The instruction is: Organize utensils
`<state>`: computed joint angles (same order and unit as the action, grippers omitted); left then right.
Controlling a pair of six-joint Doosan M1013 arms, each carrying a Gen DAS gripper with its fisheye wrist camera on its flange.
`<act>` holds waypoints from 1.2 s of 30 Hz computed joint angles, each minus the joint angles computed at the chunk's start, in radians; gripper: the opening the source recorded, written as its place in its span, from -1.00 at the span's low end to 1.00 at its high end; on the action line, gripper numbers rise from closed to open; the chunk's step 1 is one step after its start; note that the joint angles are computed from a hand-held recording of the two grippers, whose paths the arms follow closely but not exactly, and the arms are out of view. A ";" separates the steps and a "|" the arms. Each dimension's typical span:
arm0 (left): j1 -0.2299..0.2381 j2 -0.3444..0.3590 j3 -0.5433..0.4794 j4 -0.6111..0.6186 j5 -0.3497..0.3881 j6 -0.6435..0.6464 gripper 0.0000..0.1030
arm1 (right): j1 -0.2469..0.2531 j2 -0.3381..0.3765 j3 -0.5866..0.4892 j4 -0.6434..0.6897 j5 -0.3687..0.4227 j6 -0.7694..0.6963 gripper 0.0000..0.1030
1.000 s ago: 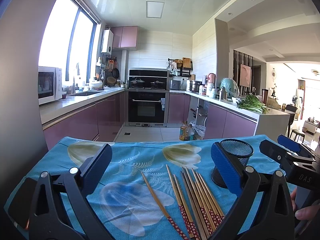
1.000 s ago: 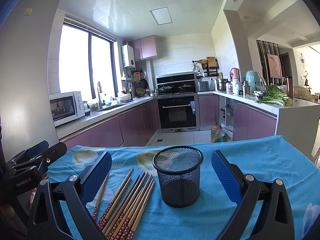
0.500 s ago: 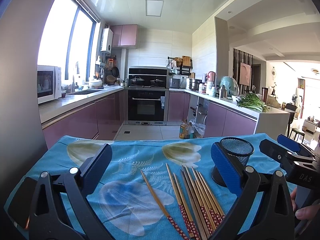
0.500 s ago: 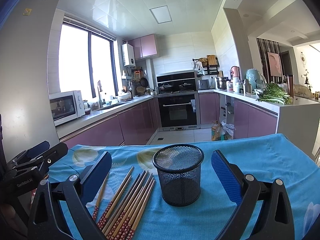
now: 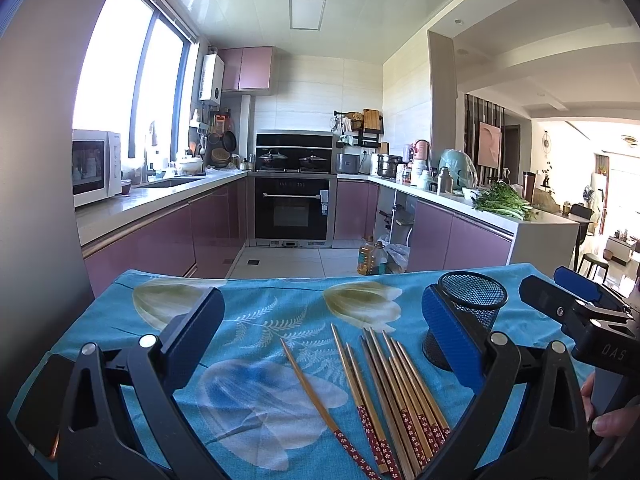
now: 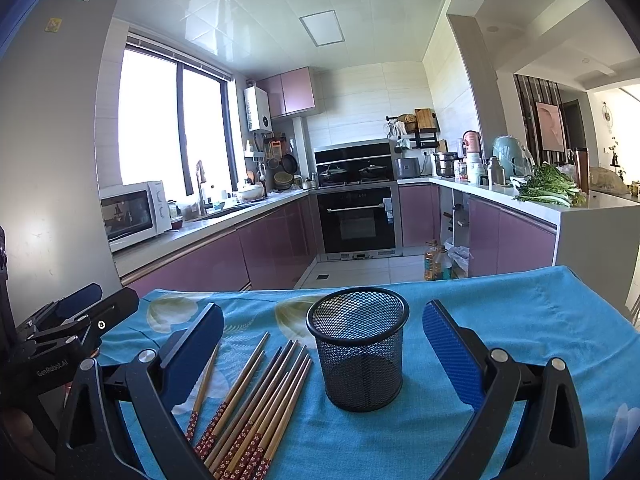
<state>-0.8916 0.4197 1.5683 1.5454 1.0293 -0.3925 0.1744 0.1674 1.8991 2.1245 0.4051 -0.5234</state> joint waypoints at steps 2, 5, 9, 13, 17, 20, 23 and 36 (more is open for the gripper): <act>0.009 -0.002 -0.003 -0.024 -0.029 0.024 0.89 | -0.005 0.002 -0.007 -0.091 0.003 0.086 0.87; 0.024 -0.003 -0.013 -0.102 -0.071 0.101 0.89 | -0.005 0.010 -0.027 -0.303 0.009 0.264 0.80; 0.053 -0.003 -0.027 -0.240 -0.132 0.227 0.89 | -0.012 0.040 -0.075 -0.694 0.077 0.636 0.59; 0.083 0.005 -0.043 -0.391 -0.182 0.375 0.83 | -0.005 0.082 -0.132 -1.013 0.168 0.929 0.20; 0.119 0.018 -0.060 -0.553 -0.245 0.519 0.59 | 0.015 0.108 -0.164 -1.186 0.219 1.065 -0.02; 0.143 0.033 -0.075 -0.669 -0.282 0.622 0.45 | 0.027 0.120 -0.186 -1.278 0.237 1.146 -0.02; 0.161 0.051 -0.095 -0.759 -0.299 0.711 0.29 | 0.038 0.130 -0.205 -1.357 0.230 1.209 -0.02; 0.203 0.099 -0.161 -1.004 -0.311 0.941 -0.14 | 0.048 0.163 -0.253 -1.512 0.260 1.331 -0.45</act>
